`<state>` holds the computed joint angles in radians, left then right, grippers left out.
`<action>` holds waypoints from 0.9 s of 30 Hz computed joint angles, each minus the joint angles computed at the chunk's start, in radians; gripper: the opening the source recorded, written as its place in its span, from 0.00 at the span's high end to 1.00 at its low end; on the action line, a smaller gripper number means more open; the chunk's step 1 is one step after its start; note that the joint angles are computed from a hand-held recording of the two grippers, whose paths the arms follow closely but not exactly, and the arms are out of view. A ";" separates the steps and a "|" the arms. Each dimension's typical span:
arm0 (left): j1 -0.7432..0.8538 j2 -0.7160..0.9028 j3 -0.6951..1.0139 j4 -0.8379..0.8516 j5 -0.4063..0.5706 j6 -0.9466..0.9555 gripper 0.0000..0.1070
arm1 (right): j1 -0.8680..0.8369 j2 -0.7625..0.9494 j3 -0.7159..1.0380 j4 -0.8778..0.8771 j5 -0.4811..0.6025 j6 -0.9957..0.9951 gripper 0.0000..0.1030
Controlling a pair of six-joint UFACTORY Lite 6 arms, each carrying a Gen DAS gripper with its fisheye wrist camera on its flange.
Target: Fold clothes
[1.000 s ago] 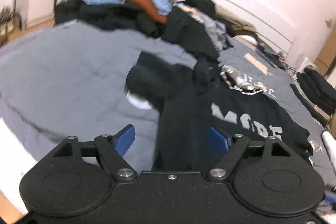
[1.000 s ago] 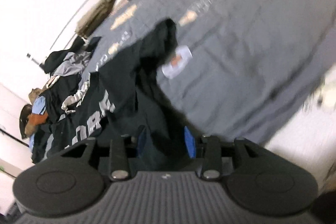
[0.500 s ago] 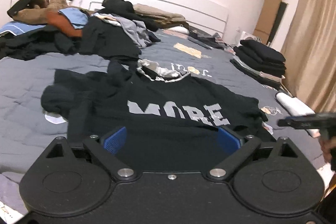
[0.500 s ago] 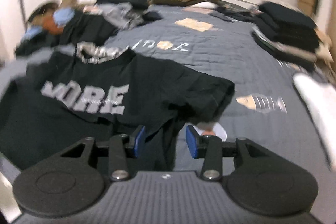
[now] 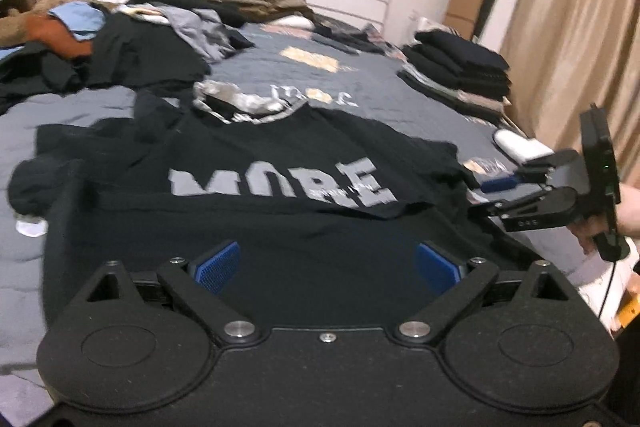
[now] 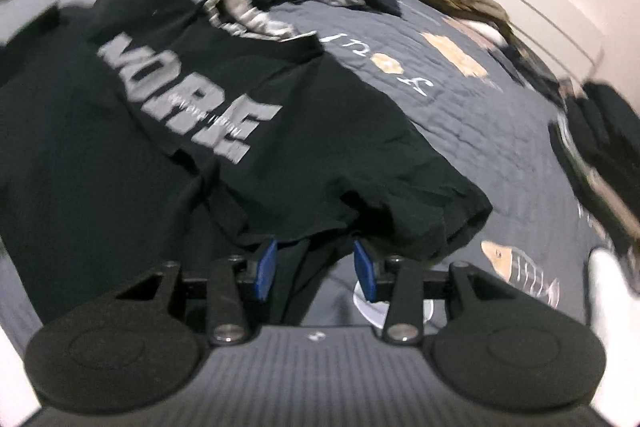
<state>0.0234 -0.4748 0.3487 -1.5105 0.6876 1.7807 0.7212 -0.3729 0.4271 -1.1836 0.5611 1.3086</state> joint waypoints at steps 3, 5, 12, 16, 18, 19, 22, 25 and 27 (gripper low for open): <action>-0.061 -0.005 -0.005 -0.013 -0.035 -0.011 0.11 | 0.024 0.042 0.004 -0.038 -0.004 -0.021 0.60; -0.095 -0.010 -0.009 -0.023 -0.053 -0.017 0.10 | 0.039 0.078 0.011 -0.080 0.002 -0.018 0.60; -0.165 -0.004 -0.010 -0.050 -0.099 -0.022 0.09 | 0.063 0.173 0.020 -0.249 0.021 0.085 0.60; -0.167 0.014 -0.003 -0.058 -0.109 -0.020 0.09 | 0.063 0.193 0.001 -0.423 0.074 0.302 0.61; -0.164 0.017 0.000 -0.057 -0.109 -0.023 0.09 | 0.039 0.202 0.001 -0.465 0.096 0.374 0.61; -0.163 0.018 0.001 -0.057 -0.108 -0.025 0.09 | 0.028 0.209 0.004 -0.471 0.110 0.387 0.61; -0.161 0.023 0.002 -0.054 -0.111 -0.027 0.09 | 0.005 0.166 -0.010 -0.452 0.102 0.376 0.61; -0.165 0.025 0.003 -0.053 -0.116 -0.036 0.09 | -0.018 0.099 -0.029 -0.429 0.068 0.352 0.61; -0.165 0.026 0.004 -0.051 -0.114 -0.041 0.09 | -0.029 0.043 -0.049 -0.423 0.021 0.331 0.61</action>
